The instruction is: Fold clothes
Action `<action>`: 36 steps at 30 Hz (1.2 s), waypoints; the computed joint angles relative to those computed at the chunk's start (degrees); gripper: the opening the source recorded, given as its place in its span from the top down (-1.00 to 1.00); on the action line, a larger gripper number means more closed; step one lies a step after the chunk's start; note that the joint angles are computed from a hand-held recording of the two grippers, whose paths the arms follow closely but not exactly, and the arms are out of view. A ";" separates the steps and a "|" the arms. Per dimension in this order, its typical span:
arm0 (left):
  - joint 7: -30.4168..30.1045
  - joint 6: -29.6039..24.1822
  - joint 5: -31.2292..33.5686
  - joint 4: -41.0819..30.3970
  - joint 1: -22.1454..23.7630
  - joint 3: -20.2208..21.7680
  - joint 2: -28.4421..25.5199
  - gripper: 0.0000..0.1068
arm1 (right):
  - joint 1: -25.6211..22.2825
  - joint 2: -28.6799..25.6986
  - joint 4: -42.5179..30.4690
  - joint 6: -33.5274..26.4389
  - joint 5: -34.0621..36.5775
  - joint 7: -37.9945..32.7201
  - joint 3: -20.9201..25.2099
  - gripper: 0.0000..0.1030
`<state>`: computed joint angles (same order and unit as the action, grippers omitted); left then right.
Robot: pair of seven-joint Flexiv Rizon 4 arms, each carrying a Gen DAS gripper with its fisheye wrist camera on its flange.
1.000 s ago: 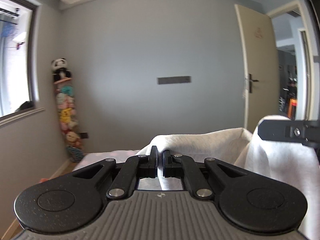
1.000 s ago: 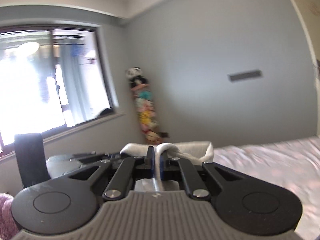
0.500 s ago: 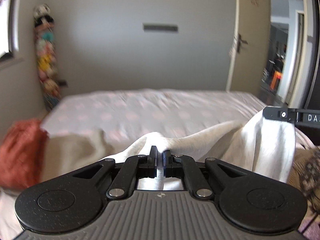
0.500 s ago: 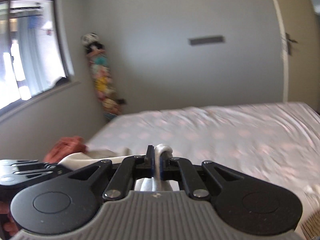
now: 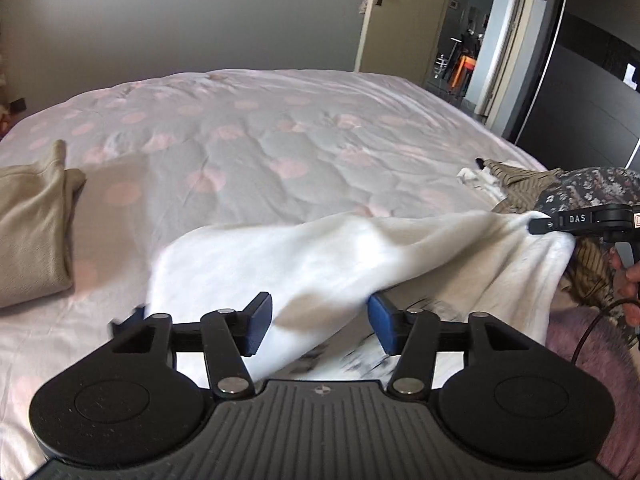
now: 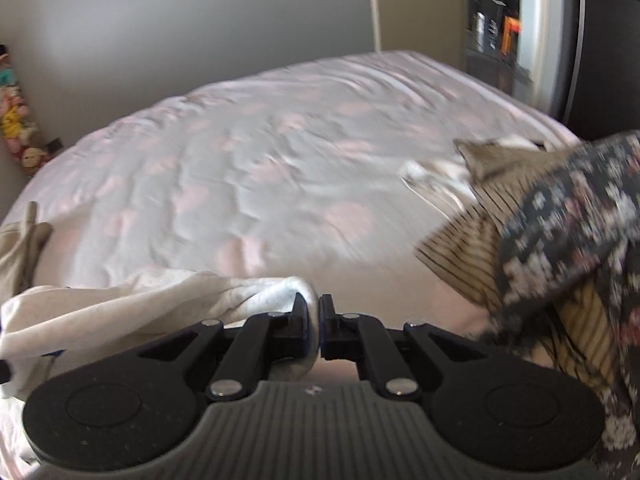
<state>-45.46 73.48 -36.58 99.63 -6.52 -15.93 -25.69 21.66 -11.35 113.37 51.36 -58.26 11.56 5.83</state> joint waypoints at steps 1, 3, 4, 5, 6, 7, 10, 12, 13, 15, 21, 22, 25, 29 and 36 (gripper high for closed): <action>-1.37 0.27 0.67 0.29 -0.36 1.17 0.27 0.04 | -0.03 -0.32 -0.08 -0.84 1.46 0.05 0.11 0.88; -4.99 0.72 2.43 0.30 -0.86 3.74 0.24 0.02 | 0.05 -1.24 -0.83 -2.69 4.95 -0.34 0.27 0.88; -7.43 0.69 3.70 0.23 -1.21 5.25 0.26 0.01 | -0.08 -1.33 -0.61 -2.48 6.60 -1.01 0.49 0.87; -10.16 0.37 5.20 0.11 -1.56 6.86 0.26 0.01 | -0.27 -1.24 -0.11 -1.78 8.24 -1.94 0.76 0.86; -12.92 -0.19 6.73 -0.28 -1.84 8.30 0.04 0.01 | -0.33 -1.21 0.14 -1.20 9.44 -3.46 1.00 0.81; -15.69 -0.83 8.28 -0.75 -2.04 9.63 -0.23 0.00 | 0.01 -0.88 0.35 -1.50 9.56 -4.61 1.14 0.77; -24.68 -5.64 13.29 -3.32 -2.50 13.43 -1.52 -0.03 | 1.27 1.41 1.36 -3.29 7.34 -6.89 1.78 0.43; -27.57 -7.66 13.91 -4.20 -1.18 12.84 -2.52 -0.04 | 1.53 2.98 2.30 -2.14 4.62 -6.80 2.19 0.23; -28.80 -8.63 13.99 -4.64 -0.56 12.53 -3.05 -0.04 | 1.45 3.22 2.39 -0.49 3.46 -7.07 2.36 0.21; -29.24 -9.79 13.11 -5.22 0.89 10.71 -4.22 -0.04 | 1.29 3.15 2.13 3.67 1.42 -7.99 2.52 -0.01; -31.22 -10.08 10.90 -6.10 2.14 8.26 -7.36 -0.04 | 3.44 -3.90 -4.60 18.02 -4.40 -12.84 0.94 -0.57; -32.23 -10.34 10.87 -6.27 2.07 8.47 -7.72 -0.04 | 4.19 -5.64 -6.19 18.80 -3.03 -14.68 0.84 -0.58; -33.99 -12.11 11.23 -6.81 2.09 8.70 -8.59 -0.04 | 6.61 -10.49 -10.88 18.24 2.47 -20.48 0.59 -0.61; -33.90 -11.93 11.26 -6.46 2.42 8.05 -8.96 -0.04 | 9.09 -14.39 -14.28 15.46 9.19 -23.24 -0.59 -0.49; -29.73 -8.86 9.34 -4.70 3.32 5.98 -8.46 0.72 | 12.76 -11.85 -12.60 12.17 7.48 -21.00 -6.25 0.88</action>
